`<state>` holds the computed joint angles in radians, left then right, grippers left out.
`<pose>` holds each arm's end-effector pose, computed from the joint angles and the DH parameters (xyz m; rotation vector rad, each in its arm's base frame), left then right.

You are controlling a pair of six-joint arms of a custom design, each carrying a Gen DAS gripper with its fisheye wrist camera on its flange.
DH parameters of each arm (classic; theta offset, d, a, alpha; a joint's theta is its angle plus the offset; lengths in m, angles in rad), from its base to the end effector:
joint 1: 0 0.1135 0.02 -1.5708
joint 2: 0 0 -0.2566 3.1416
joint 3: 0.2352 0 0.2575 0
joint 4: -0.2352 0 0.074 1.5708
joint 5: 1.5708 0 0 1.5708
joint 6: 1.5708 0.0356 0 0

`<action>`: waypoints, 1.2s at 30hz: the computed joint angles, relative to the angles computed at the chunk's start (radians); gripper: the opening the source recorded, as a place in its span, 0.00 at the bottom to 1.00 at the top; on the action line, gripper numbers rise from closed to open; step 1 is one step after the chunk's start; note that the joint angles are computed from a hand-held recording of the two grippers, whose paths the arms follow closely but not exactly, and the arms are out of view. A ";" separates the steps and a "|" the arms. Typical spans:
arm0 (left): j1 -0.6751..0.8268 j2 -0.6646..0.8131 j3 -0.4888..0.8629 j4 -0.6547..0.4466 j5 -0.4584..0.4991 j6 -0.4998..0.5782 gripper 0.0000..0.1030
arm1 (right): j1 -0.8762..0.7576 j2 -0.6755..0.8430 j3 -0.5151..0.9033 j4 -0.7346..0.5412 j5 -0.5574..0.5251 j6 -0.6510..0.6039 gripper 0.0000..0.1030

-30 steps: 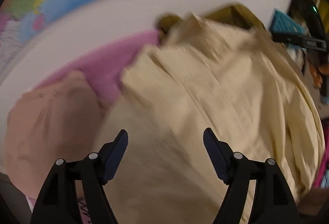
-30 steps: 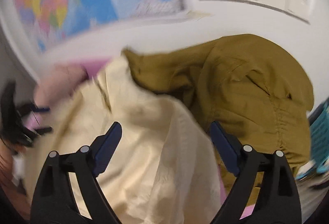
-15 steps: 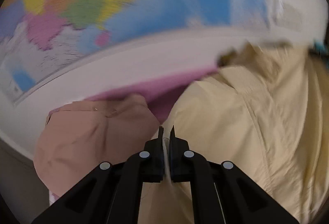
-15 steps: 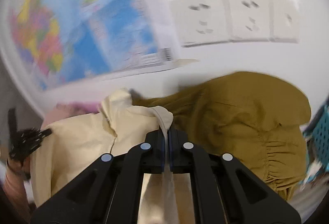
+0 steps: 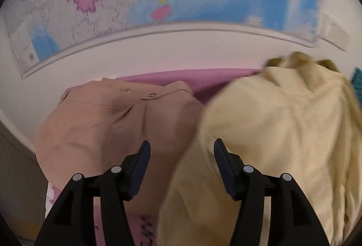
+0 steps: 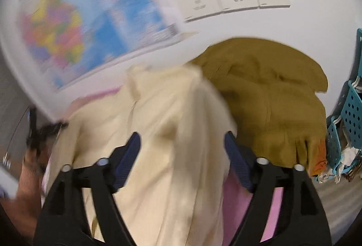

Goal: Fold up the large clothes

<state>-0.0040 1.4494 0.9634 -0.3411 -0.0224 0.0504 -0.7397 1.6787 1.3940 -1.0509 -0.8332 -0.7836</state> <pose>0.3126 -0.0005 0.2236 0.0548 2.3976 0.0485 0.2598 -0.2014 0.2606 -0.1741 2.3435 0.5602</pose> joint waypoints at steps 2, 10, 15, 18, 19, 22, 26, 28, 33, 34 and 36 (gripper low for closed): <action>-0.057 -0.129 -0.080 -0.019 -0.012 0.006 0.59 | -0.065 -0.074 -0.086 -0.101 0.016 -0.168 0.77; -0.279 -0.469 -0.316 -0.094 0.021 -0.009 0.62 | -0.292 -0.189 -0.407 -0.269 0.176 -0.568 0.42; -0.358 -0.465 -0.343 -0.091 -0.026 -0.052 0.62 | -0.290 -0.209 -0.364 -0.250 0.136 -0.508 0.03; -0.343 -0.501 -0.349 -0.108 -0.019 -0.047 0.62 | -0.391 -0.179 -0.130 -0.317 -0.021 -0.464 0.03; -0.330 -0.520 -0.349 -0.119 -0.009 -0.046 0.62 | -0.419 -0.154 -0.059 -0.327 -0.065 -0.441 0.03; -0.314 -0.560 -0.355 -0.142 0.006 -0.051 0.62 | -0.412 -0.122 0.023 -0.159 -0.056 -0.268 0.03; -0.323 -0.587 -0.376 -0.181 0.040 -0.054 0.62 | -0.351 -0.042 -0.052 0.044 0.096 -0.128 0.03; -0.377 -0.617 -0.397 -0.223 0.039 -0.087 0.62 | -0.329 0.012 -0.106 0.138 0.159 -0.060 0.06; -0.621 -0.670 -0.443 -0.280 -0.069 -0.249 0.82 | -0.380 0.032 -0.155 0.174 0.080 -0.019 0.29; -0.688 -0.659 -0.452 -0.279 -0.117 -0.285 0.84 | -0.393 0.006 -0.175 0.196 0.057 -0.007 0.49; -0.822 -0.561 -0.450 -0.275 -0.288 -0.366 0.76 | -0.425 -0.063 -0.223 0.231 0.003 -0.001 0.61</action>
